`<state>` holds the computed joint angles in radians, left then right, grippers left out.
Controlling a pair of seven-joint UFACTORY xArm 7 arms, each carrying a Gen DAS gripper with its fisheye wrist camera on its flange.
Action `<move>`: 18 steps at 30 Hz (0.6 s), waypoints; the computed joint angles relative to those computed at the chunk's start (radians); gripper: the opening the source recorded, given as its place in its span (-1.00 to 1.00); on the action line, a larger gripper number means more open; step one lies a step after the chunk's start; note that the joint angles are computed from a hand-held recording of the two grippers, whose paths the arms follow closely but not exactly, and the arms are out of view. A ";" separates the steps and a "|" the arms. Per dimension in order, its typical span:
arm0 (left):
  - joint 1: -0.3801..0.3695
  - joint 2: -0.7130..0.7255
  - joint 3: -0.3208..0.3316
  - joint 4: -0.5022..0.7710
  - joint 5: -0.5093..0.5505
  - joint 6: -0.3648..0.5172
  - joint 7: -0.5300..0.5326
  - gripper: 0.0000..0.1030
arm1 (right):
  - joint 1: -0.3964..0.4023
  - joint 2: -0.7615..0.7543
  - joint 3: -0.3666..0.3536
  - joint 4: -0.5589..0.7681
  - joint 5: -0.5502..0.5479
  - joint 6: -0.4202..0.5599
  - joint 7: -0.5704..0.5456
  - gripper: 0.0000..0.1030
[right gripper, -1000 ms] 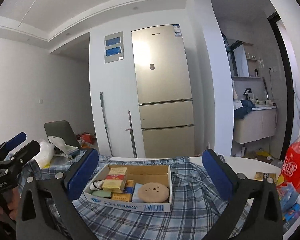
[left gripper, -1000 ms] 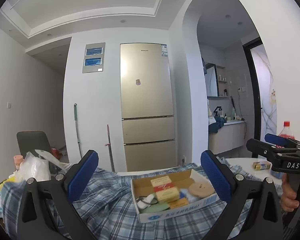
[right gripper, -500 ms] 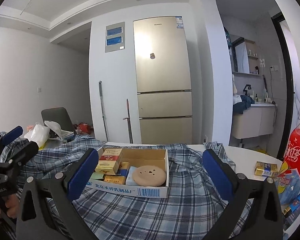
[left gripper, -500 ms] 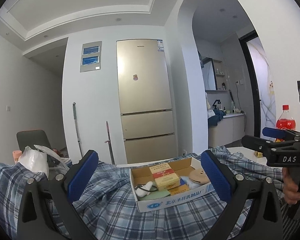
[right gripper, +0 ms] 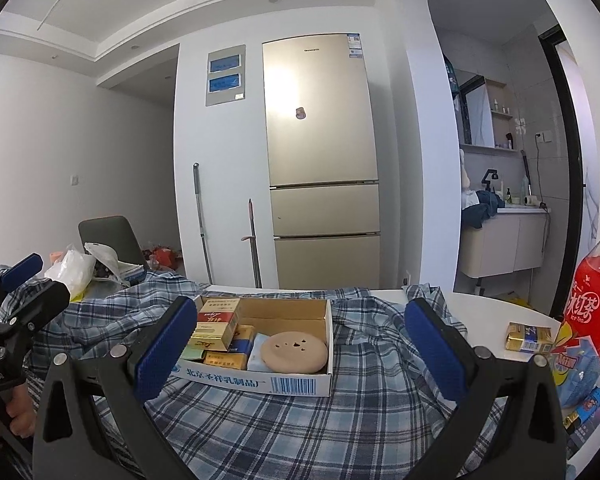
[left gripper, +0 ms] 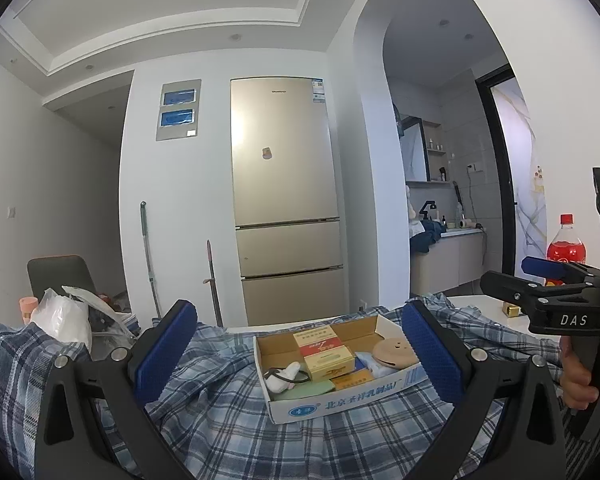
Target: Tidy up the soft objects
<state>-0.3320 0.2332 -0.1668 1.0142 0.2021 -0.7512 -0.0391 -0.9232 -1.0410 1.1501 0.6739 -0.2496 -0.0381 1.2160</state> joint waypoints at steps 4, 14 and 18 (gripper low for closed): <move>0.007 0.002 -0.001 0.002 0.007 0.001 -0.019 1.00 | 0.001 -0.011 0.002 0.000 -0.001 0.004 -0.002 1.00; 0.008 0.001 0.003 0.000 0.006 -0.003 -0.013 1.00 | 0.006 -0.014 0.001 0.000 0.000 0.010 -0.003 1.00; 0.011 -0.003 0.002 0.000 0.010 0.016 -0.018 1.00 | 0.013 -0.013 -0.004 -0.002 -0.002 0.015 -0.004 1.00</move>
<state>-0.3212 0.2304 -0.1651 1.0139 0.2120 -0.7349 -0.0576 -0.9103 -1.0537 1.1459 0.6718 -0.2513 -0.0232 1.2123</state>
